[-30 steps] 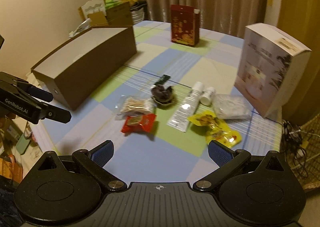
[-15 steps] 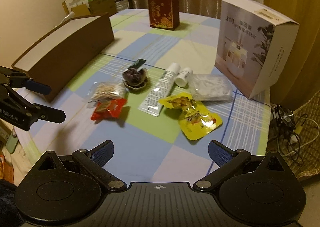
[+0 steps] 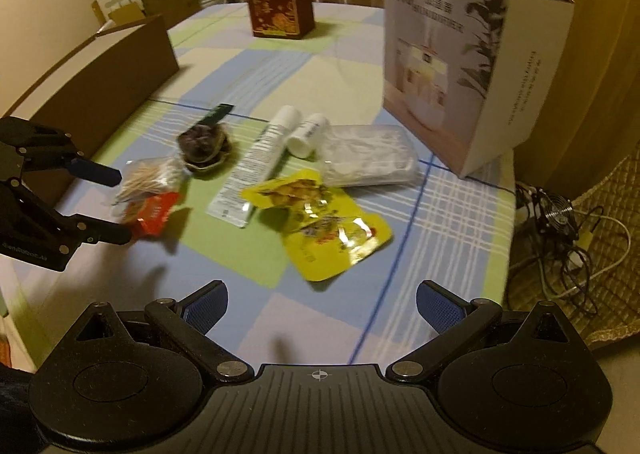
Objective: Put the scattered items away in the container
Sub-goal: 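Grasp the red candy packet with the left tool while the right tool grasps the yellow snack bag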
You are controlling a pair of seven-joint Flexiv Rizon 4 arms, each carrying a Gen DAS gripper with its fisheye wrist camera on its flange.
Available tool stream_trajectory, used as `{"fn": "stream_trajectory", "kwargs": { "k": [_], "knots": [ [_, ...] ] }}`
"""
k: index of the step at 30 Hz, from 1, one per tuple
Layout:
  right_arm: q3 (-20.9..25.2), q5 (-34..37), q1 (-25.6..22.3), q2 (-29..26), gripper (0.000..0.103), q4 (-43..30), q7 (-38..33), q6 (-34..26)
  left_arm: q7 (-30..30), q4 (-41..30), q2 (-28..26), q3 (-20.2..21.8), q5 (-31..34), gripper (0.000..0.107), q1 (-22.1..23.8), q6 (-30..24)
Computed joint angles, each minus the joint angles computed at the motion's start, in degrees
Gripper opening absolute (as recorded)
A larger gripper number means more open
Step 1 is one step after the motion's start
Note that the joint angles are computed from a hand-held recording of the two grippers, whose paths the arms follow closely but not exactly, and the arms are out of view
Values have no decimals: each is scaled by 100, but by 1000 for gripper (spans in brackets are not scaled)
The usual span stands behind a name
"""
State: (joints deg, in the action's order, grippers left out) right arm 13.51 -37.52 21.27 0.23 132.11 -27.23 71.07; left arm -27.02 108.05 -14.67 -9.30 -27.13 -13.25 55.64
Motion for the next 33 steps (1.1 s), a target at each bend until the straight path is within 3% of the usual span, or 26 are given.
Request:
{"fn": "stream_trajectory", "kwargs": {
  "k": [5,10,13,16,21,23,25,29,31,33],
  "knots": [
    [-102,-34,-102,-68,103,-28,13,117,87,-425,-422,-19,259,53,15,-345],
    [-248,-265,-194,-304,103,-61,-154,626,65,-688,-671,-51,295,23,93,-792],
    [-319,-181,-219,-547,103,-138,-646,1024,6,-729,-670,-63,198,21,132,-927],
    [-596,-598,-177,-815,103,-191,-853,1497,-10,-725,-612,-94,-21,21,187,-1052],
    [-86,761,-390,-1292,103,-668,-2622,1270,-224,-729,-547,-12,-34,21,167,-1094],
    [-103,977,-356,-1414,102,-764,-2958,1296,-326,-710,-523,16,-31,21,170,-1095],
    [147,1498,-486,-1554,76,-957,-3471,1122,-420,-682,-493,38,-28,21,175,-1092],
    [-445,1348,21,-1605,75,-846,-3349,1406,-581,-606,-424,65,-61,21,197,-1069],
    [-942,785,405,-1528,68,-692,-2944,1485,-653,-565,-392,72,-89,21,204,-1048],
    [-820,870,382,-1485,66,-670,-3047,1425,-699,-510,-350,78,-103,21,203,-996]
  ]
}}
